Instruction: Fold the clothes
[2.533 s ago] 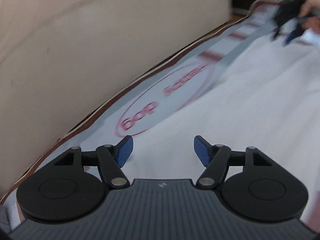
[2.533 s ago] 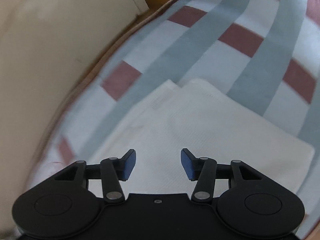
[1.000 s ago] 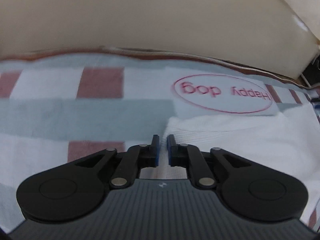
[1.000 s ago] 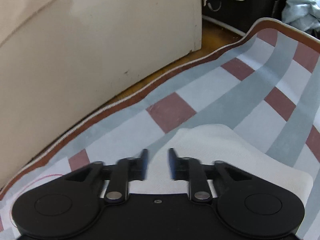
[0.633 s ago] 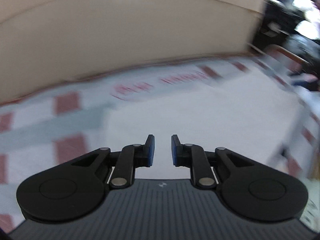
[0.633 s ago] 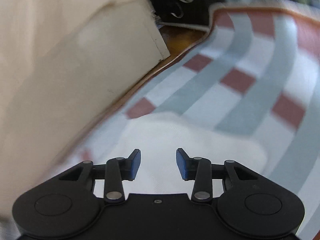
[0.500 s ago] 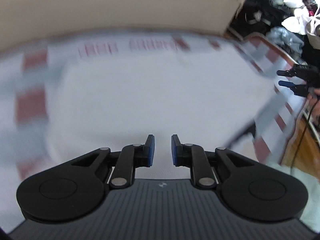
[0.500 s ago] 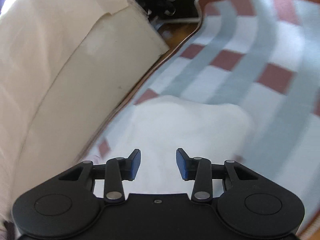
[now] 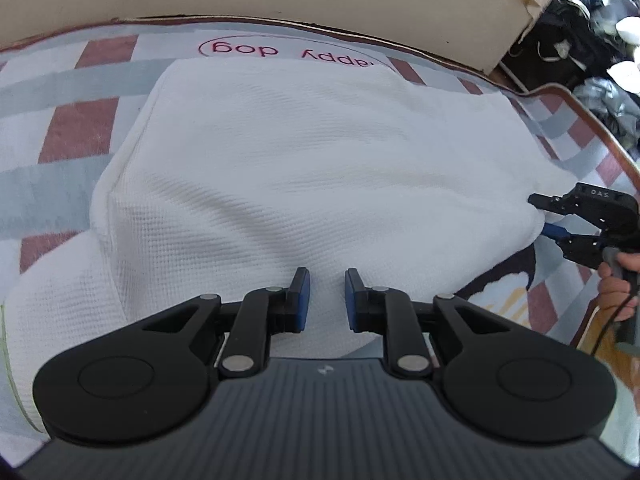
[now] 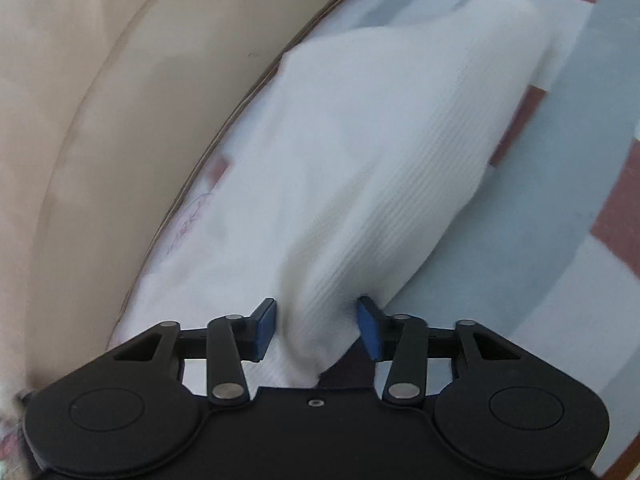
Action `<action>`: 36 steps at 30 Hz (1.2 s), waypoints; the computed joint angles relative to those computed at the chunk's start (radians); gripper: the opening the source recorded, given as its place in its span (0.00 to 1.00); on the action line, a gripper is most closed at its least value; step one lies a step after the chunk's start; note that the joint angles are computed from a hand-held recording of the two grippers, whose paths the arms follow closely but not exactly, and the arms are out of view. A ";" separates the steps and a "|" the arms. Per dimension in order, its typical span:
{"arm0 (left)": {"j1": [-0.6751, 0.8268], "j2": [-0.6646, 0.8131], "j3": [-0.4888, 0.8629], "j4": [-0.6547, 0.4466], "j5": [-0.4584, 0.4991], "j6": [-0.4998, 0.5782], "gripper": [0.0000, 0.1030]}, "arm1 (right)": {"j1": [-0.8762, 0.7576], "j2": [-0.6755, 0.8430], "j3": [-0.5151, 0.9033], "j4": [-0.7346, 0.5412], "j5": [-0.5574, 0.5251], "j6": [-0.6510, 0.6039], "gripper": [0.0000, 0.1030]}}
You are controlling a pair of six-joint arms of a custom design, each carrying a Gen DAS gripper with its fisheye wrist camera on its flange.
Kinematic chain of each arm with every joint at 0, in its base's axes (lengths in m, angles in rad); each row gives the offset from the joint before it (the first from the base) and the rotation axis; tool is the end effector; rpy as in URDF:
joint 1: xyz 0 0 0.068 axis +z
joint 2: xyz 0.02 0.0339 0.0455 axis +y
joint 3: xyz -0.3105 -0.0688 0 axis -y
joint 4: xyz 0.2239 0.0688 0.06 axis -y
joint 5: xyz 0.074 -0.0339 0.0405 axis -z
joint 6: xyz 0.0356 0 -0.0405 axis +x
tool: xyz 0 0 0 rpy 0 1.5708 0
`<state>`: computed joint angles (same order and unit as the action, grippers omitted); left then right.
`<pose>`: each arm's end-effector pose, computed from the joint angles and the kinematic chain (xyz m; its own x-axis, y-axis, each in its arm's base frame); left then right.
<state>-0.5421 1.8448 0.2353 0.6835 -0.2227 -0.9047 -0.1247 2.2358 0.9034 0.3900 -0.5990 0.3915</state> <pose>0.1931 -0.1071 0.0995 -0.7293 -0.4559 -0.5102 -0.2976 0.8828 -0.3635 0.3831 -0.0278 0.0708 -0.8282 0.4214 -0.3693 0.0973 0.7572 0.6459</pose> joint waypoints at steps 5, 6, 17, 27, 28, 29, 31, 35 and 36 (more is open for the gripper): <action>-0.013 -0.009 0.019 -0.062 -0.035 0.000 0.18 | 0.040 -0.069 -0.019 0.018 0.234 -0.054 0.03; -0.019 -0.014 0.032 -0.099 -0.053 0.003 0.17 | 0.029 -0.079 -0.010 0.015 0.305 -0.060 0.00; 0.063 -0.032 0.032 -0.172 -0.028 0.000 0.17 | -0.239 -0.080 0.067 -0.086 0.131 -0.028 0.79; 0.082 -0.025 -0.006 -0.094 0.002 -0.004 0.17 | -0.016 0.118 0.309 -0.058 0.351 -0.013 0.13; 0.084 -0.025 -0.012 -0.083 0.005 -0.005 0.17 | -0.004 0.121 0.351 -0.094 0.392 -0.056 0.11; 0.085 -0.024 -0.019 -0.072 0.008 -0.006 0.17 | -0.005 0.108 0.356 -0.080 0.405 -0.076 0.11; 0.078 -0.029 -0.005 -0.111 -0.007 -0.002 0.17 | -0.021 0.067 0.313 0.002 0.391 -0.123 0.10; 0.123 -0.035 0.013 -0.149 0.042 0.010 0.17 | -0.073 0.076 0.326 -0.029 0.451 -0.197 0.12; 0.160 -0.035 0.000 -0.128 0.087 0.008 0.17 | -0.088 0.088 0.342 -0.052 0.478 -0.203 0.12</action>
<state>-0.3819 1.8101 0.2357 0.5557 -0.1361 -0.8970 -0.2129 2.3235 1.2449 0.3376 -0.1211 0.1882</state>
